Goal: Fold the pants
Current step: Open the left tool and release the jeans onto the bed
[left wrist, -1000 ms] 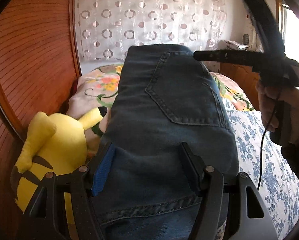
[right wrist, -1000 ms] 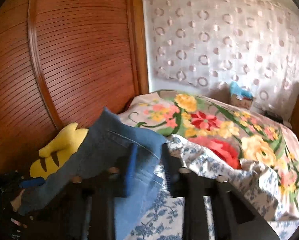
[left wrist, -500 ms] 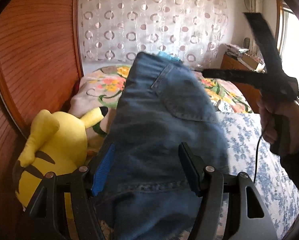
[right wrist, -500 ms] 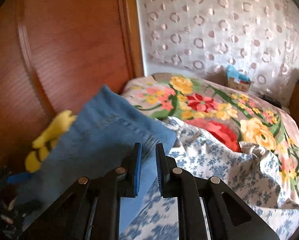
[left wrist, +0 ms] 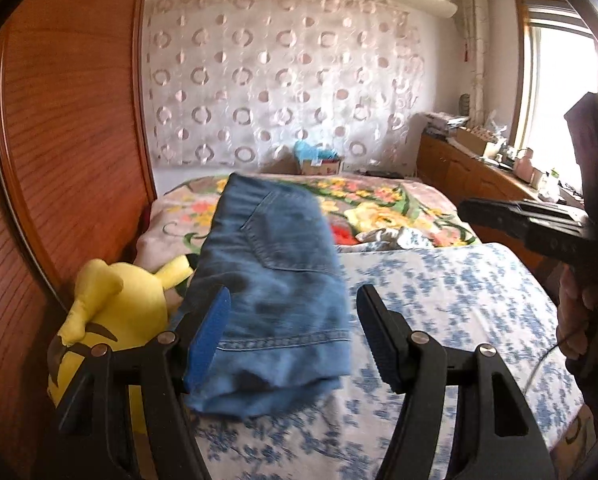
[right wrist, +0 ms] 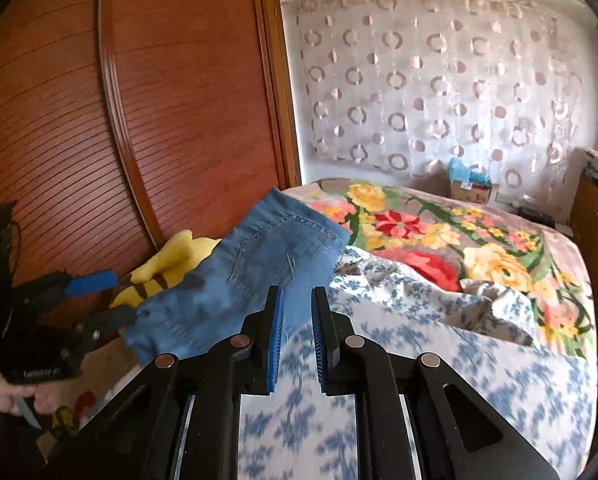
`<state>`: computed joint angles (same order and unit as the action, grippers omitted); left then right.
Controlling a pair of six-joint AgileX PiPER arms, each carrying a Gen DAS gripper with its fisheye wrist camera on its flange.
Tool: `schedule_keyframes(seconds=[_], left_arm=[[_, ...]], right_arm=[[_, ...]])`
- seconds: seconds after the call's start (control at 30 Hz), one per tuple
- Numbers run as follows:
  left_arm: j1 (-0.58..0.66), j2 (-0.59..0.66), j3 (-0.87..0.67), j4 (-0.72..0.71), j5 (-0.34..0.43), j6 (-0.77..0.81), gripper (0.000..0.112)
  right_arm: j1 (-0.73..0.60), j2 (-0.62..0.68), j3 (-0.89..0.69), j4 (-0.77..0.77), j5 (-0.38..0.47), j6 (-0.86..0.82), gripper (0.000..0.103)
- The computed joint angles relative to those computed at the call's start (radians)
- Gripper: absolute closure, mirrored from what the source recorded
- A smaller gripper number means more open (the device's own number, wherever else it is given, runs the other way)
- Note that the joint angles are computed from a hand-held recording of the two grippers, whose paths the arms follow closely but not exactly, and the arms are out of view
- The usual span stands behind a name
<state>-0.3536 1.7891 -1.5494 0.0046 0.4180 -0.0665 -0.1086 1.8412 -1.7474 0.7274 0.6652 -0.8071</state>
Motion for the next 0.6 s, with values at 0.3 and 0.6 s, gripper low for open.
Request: schedule_keyframes(seconds=[0.3,0.6], left_arm=[[-0.143,-0.156,0.141,0.202,-0.024,-0.216,0.046],[-0.317,-0.271,0.28,0.481,-0.022,-0.529,0.046]], right_arm=[[-0.088,-0.357,0.473,0.206,-0.092,-0.253,0.089],[-0.239,-0.646,0.778,0.31,-0.065,-0.356,0.083]])
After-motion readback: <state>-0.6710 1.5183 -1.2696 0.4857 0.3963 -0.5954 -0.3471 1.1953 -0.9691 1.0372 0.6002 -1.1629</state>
